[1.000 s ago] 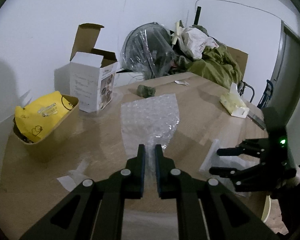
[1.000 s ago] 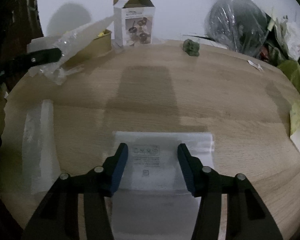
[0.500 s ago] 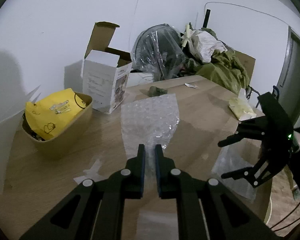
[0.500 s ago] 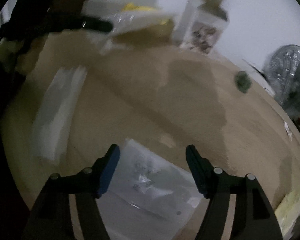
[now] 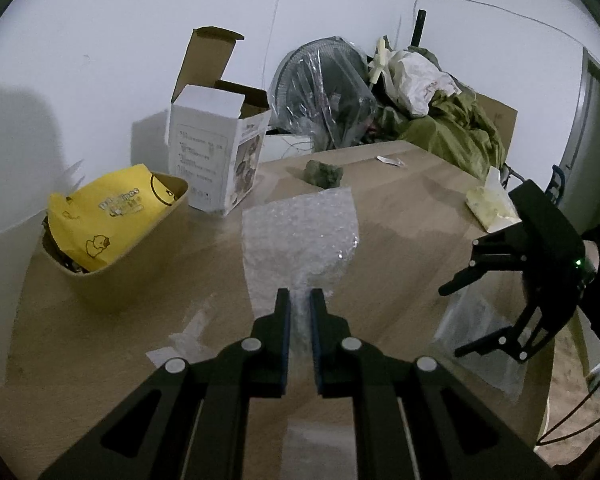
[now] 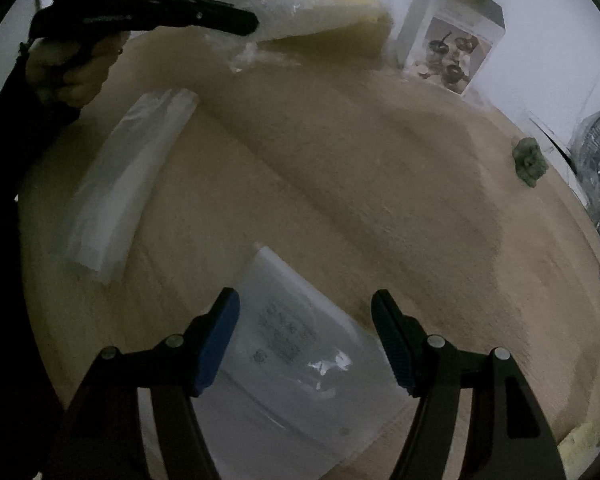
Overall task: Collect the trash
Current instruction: 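Lift the bubble wrap with the left gripper while the right lifts the plastic bag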
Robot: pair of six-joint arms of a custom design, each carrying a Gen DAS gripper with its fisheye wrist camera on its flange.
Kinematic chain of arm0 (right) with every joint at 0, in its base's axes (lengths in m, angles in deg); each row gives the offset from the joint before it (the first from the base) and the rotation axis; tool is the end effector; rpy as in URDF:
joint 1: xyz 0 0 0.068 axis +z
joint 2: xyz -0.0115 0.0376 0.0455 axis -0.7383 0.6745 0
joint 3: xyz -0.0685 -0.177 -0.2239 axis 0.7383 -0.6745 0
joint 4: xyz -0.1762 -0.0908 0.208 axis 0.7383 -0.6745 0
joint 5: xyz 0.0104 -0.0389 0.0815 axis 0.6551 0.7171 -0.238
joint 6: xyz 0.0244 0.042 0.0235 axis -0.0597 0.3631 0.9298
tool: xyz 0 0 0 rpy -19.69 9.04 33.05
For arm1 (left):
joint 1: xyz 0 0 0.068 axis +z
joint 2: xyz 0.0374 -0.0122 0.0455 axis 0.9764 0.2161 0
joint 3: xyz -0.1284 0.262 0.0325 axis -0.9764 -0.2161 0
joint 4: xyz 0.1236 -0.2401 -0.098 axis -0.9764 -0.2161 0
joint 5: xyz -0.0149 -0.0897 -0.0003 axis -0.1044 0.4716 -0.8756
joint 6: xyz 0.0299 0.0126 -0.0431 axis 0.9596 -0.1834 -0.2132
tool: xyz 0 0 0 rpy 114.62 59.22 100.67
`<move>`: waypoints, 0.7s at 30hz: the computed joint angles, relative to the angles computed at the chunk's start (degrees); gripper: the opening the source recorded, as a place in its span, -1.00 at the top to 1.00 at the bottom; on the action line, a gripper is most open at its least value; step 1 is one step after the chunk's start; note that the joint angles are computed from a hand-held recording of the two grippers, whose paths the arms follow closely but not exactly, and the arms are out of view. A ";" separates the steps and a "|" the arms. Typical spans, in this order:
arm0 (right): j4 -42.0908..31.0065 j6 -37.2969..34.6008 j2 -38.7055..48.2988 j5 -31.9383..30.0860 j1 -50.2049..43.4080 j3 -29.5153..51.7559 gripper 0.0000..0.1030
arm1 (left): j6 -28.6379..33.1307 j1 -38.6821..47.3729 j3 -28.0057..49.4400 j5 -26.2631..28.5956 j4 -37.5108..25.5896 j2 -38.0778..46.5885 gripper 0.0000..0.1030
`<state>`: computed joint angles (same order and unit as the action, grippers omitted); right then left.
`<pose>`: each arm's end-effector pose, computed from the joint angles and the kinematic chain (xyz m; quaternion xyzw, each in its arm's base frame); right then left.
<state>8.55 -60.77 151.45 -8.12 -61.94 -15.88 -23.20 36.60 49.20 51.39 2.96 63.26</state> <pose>0.3032 -0.0621 0.1271 -0.5097 0.8306 0.1071 0.1972 0.1820 -0.1476 0.1529 0.1100 0.8954 -0.1325 0.4107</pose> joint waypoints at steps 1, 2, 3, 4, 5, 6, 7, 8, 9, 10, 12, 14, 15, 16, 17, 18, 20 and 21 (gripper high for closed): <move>-0.34 -0.30 0.52 -0.66 -0.50 0.34 -0.28 | 0.13 0.00 0.01 0.04 0.08 0.08 0.84; -0.73 -0.48 1.06 -1.28 -0.98 0.74 -0.27 | 0.20 -0.10 0.07 -0.04 0.11 0.17 0.84; -0.72 -0.61 1.42 -1.80 -1.41 0.76 -0.27 | 0.29 -0.12 0.04 -0.08 0.18 0.23 0.84; -0.71 -0.79 1.73 -2.37 -1.93 0.77 -0.26 | 0.37 -0.19 0.06 -0.15 0.21 0.31 0.84; -0.42 -0.45 2.00 -2.69 -1.86 0.76 -0.20 | 0.46 -0.12 0.11 -0.10 0.26 0.43 0.84; -0.88 -0.68 2.21 -3.29 -2.12 0.80 -0.16 | 0.46 -0.15 0.22 -0.18 0.29 0.70 0.84; -0.77 -0.99 1.89 -3.80 -2.43 0.26 -0.09 | 0.47 -0.13 0.25 -0.23 0.30 0.83 0.84; -0.76 -1.09 1.34 -4.09 -2.56 -0.32 0.00 | 0.53 -0.09 0.50 -0.23 0.30 1.20 0.84; -0.64 -1.14 0.75 -4.35 -2.73 -0.94 0.04 | 0.58 -0.18 0.64 -0.36 0.27 1.41 0.84; -0.38 -1.15 0.19 -4.56 -2.90 -1.58 0.13 | 0.57 -0.37 0.72 -0.52 0.26 1.50 0.84; -0.62 -1.87 -0.92 -5.21 -3.37 -2.72 0.33 | 0.69 -0.92 0.78 -0.92 0.40 1.51 0.84; 0.34 -1.80 -2.34 -5.46 -3.32 -4.39 0.53 | 0.69 -1.70 0.75 -1.56 0.44 1.42 0.84; 1.22 -1.47 -3.25 -5.57 -3.30 -5.46 0.57 | 0.68 -2.33 0.74 -2.04 0.56 1.39 0.84; 2.26 -1.19 -4.44 -5.75 -3.41 -6.83 0.68 | 0.75 -2.74 0.71 -2.37 0.61 1.27 0.84; 3.30 -0.78 -5.55 -5.88 -3.50 -8.14 0.79 | 0.87 -3.40 0.69 -2.89 0.73 1.09 0.84; 4.20 -0.18 -6.44 -5.86 -3.62 -9.13 0.83 | 0.89 -3.81 0.80 -3.23 0.64 1.00 0.84; 6.21 0.89 -9.13 -6.50 -4.56 -11.79 0.90 | 0.44 -5.19 0.48 -4.74 0.48 -0.20 0.84; 6.67 1.47 -10.59 -7.17 -5.36 -12.83 0.90 | 0.25 -6.00 0.18 -5.36 0.43 -1.16 0.84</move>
